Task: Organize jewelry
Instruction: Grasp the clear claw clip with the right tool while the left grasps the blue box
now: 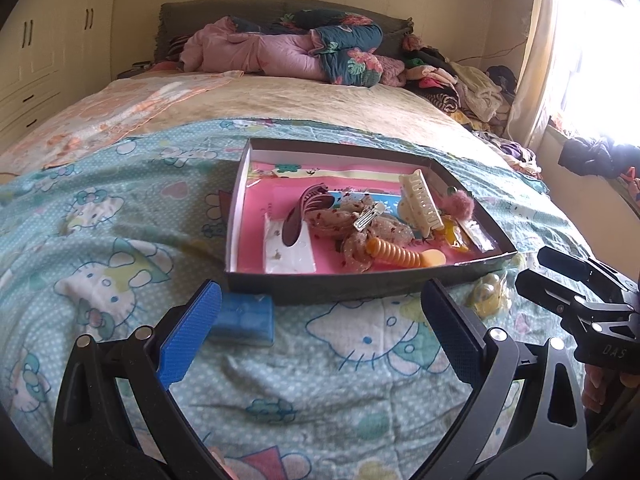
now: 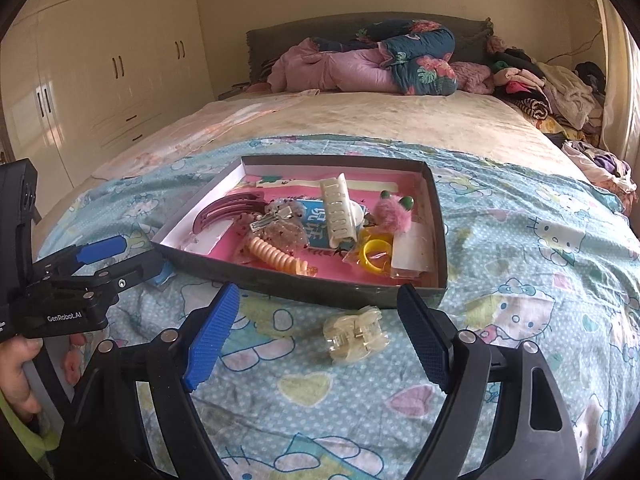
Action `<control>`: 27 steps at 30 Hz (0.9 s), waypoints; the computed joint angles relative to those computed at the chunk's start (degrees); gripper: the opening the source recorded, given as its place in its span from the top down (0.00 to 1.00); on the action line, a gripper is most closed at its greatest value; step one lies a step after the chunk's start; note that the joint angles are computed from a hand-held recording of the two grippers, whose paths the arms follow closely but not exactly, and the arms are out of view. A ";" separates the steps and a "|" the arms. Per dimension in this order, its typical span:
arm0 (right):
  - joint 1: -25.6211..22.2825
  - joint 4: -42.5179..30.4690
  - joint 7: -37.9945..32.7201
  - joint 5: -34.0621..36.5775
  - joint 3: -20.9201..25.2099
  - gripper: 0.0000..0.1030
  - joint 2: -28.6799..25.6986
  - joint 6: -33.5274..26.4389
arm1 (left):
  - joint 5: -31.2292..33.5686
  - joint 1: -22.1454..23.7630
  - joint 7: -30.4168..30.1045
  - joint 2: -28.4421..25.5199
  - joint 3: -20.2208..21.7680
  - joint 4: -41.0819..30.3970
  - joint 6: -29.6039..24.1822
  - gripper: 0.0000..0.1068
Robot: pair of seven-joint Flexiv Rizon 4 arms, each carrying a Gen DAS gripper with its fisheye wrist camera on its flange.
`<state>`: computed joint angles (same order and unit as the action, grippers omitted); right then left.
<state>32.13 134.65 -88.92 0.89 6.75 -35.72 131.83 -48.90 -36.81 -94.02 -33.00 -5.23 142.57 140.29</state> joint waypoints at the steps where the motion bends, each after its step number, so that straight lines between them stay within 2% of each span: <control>1: 0.29 0.20 -0.10 0.25 0.04 0.24 -0.04 0.10 | -0.39 -0.23 -0.13 0.07 -0.03 0.30 0.13 0.14; 12: 1.33 1.61 -0.06 1.17 0.49 0.24 -1.22 0.78 | -2.32 -1.07 -2.85 0.18 -0.32 3.65 1.43 0.14; 27: 0.47 1.32 1.50 0.44 0.59 0.24 -3.86 0.81 | -0.06 1.00 -5.58 -2.25 0.97 3.01 -2.57 0.14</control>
<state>32.60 135.98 -87.41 1.33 7.33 -39.58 132.65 -48.96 -35.81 -99.60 -35.25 -4.26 145.58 137.72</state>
